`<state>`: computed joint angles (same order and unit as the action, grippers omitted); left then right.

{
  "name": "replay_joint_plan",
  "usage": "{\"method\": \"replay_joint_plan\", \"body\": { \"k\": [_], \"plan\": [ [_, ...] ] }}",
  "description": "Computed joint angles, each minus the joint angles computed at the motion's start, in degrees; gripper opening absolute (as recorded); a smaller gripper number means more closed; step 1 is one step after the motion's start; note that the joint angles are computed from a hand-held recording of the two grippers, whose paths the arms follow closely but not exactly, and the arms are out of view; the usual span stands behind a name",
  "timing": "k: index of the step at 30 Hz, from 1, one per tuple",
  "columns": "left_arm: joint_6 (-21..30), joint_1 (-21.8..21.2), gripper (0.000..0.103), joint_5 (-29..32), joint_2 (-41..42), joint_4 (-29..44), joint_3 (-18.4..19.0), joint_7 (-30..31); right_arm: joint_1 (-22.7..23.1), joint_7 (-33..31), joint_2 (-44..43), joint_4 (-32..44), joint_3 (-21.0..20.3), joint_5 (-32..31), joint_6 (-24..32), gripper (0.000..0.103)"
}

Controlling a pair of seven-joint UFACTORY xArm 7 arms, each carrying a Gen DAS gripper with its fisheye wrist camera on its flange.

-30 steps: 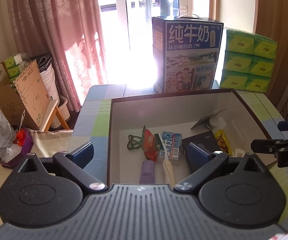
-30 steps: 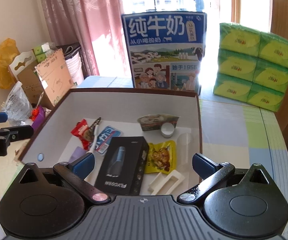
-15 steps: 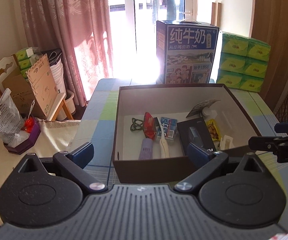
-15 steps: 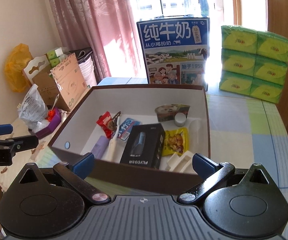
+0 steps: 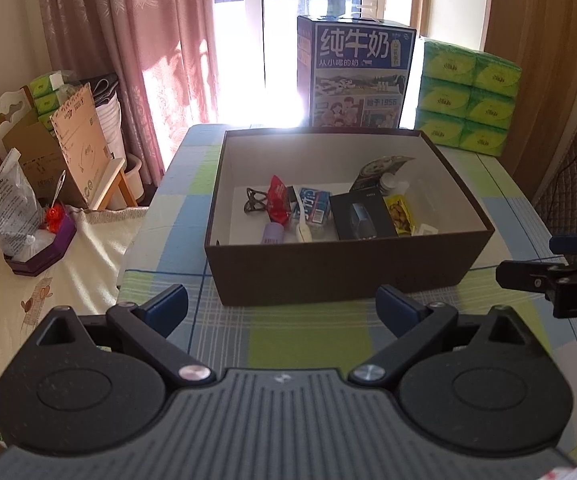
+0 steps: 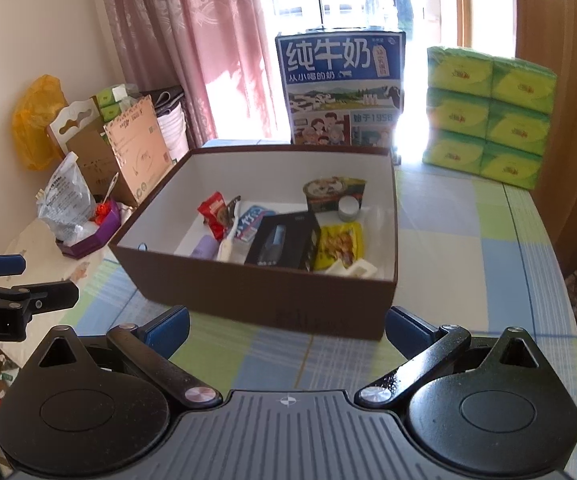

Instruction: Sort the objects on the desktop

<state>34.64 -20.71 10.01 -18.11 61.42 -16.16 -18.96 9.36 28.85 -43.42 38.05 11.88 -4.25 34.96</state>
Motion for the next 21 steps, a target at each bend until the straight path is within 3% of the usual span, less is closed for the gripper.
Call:
{"method": "replay_joint_plan", "body": {
  "k": [21],
  "plan": [
    [4.45,-0.40,0.099,1.00,-8.05,-5.72,-3.20,-4.27,3.12,0.98,-10.10,-4.97,1.60,1.03,6.51,0.101]
  ]
}}
